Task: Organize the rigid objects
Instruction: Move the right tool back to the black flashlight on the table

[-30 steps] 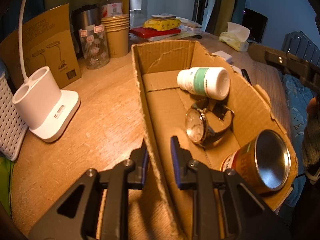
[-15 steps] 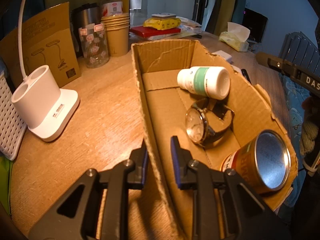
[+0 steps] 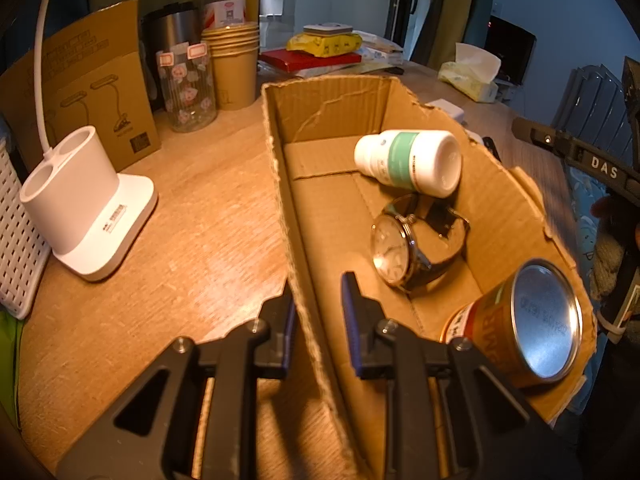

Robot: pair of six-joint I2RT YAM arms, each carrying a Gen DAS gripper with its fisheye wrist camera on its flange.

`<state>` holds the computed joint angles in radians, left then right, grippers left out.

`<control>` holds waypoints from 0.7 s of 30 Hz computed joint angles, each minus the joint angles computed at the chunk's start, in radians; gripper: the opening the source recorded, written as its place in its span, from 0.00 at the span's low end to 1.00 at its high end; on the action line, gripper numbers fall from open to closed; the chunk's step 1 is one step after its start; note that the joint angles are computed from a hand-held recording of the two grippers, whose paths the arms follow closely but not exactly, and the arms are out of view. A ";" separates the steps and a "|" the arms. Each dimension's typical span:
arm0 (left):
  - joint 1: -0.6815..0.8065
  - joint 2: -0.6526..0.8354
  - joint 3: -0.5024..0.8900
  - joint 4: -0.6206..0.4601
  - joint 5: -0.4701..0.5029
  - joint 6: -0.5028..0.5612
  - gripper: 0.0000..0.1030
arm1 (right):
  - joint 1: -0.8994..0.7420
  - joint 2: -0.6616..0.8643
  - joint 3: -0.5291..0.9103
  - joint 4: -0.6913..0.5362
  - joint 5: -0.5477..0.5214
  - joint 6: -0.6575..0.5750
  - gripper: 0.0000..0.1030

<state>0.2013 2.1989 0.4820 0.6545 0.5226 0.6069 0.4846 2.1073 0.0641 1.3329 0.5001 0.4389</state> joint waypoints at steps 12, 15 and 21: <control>-0.001 0.002 0.004 -0.008 0.001 -0.001 0.21 | -0.062 0.087 0.019 0.061 -0.048 -0.022 0.53; -0.002 0.004 0.004 -0.009 0.001 -0.001 0.21 | -0.080 0.112 0.029 0.070 -0.062 -0.024 0.53; -0.002 0.004 0.005 -0.010 0.001 -0.001 0.21 | -0.115 0.134 0.056 0.034 -0.079 -0.023 0.54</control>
